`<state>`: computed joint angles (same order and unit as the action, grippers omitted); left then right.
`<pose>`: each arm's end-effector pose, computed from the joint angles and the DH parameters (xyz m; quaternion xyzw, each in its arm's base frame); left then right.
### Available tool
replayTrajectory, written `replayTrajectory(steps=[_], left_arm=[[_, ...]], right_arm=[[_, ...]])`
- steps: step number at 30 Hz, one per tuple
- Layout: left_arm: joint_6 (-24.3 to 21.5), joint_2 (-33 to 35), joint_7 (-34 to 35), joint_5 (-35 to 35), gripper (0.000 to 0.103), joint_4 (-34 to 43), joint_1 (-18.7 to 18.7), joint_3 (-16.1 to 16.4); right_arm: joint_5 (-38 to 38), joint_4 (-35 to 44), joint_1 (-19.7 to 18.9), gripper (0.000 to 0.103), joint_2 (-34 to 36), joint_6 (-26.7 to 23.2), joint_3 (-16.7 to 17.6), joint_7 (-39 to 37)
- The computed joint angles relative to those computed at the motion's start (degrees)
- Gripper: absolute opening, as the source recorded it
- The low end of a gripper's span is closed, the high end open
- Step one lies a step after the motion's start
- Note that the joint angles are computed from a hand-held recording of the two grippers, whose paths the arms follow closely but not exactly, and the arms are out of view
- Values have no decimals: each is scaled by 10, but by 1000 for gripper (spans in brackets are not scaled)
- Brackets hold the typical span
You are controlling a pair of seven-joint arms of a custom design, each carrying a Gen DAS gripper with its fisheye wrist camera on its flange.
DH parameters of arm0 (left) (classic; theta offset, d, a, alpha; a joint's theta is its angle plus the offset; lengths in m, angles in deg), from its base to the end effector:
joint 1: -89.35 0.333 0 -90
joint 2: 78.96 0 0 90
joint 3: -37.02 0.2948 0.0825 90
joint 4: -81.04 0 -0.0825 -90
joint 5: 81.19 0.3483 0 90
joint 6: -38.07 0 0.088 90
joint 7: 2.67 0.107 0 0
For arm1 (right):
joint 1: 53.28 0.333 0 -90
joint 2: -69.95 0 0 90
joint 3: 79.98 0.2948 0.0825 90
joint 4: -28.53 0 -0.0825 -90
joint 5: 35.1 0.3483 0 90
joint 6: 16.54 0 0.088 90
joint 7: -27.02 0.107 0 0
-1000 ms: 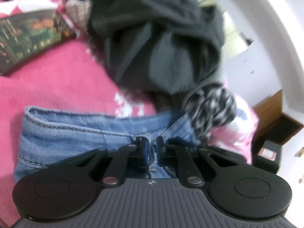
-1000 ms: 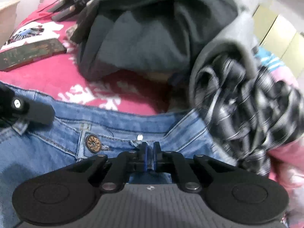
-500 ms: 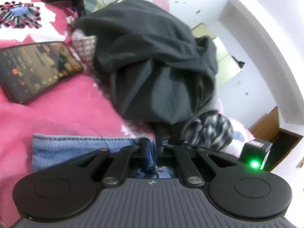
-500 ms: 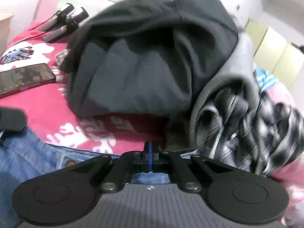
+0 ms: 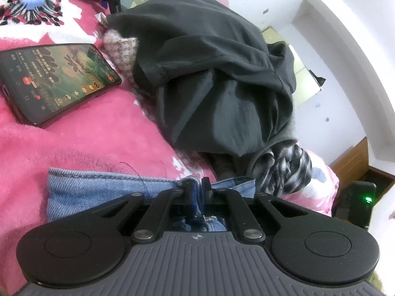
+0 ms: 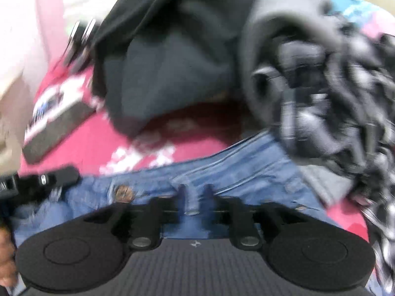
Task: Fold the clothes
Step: 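Hold the jeans waistband beside the button with both grippers closed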
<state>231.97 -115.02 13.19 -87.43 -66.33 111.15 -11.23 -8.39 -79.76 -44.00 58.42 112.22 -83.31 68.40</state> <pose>0.3551 -0.2329 0.5544 -0.7245 0.3252 -0.5918 0.1383 0.5055 0.0625 0.6381 -0.8623 0.3704 -0.1572 0.3075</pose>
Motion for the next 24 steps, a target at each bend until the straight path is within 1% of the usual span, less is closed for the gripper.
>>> replayTrajectory(steps=[1,2,3,5,6,7,8,10,12,14,17,21,22,24], left_arm=[[-3,-2,1,1,3,1,2,-2],[-5,-3,1,2,3,2,5,-4],[-6,-4,0,3,3,3,8,-6],[-9,-9,-1,7,3,5,16,-12],[-10,-11,-2,9,3,5,18,-14],[-11,-13,-3,11,3,6,21,-16],[-11,-14,-4,13,3,6,23,-17],[-11,-14,-5,17,3,6,22,-16],[-12,-14,-6,20,3,6,22,-15],[-14,-13,-7,22,3,8,23,-15],[-15,-11,-12,24,3,12,31,-18],[-21,-14,-24,23,3,15,42,-23],[-22,-16,-28,23,3,14,43,-23],[-26,-17,-33,25,3,12,43,-21]], right_arm=[[-25,-11,0,45,-4,20,10,4],[-40,-11,0,45,-3,22,14,14],[-53,-2,-1,44,0,12,16,30],[-78,9,-1,36,4,-4,21,56],[-95,-1,0,23,-4,7,26,60],[-112,-17,1,12,-14,25,30,64],[-126,-38,3,10,-26,47,34,67],[-169,-93,7,8,-55,117,46,68],[-215,-146,9,7,-77,198,57,67],[-250,-173,10,6,-83,251,61,76],[-293,-196,8,6,-83,313,65,93],[-333,-217,15,6,-77,384,64,89],[-335,-215,19,6,-74,388,61,86],[-320,-205,35,5,-65,380,50,80]])
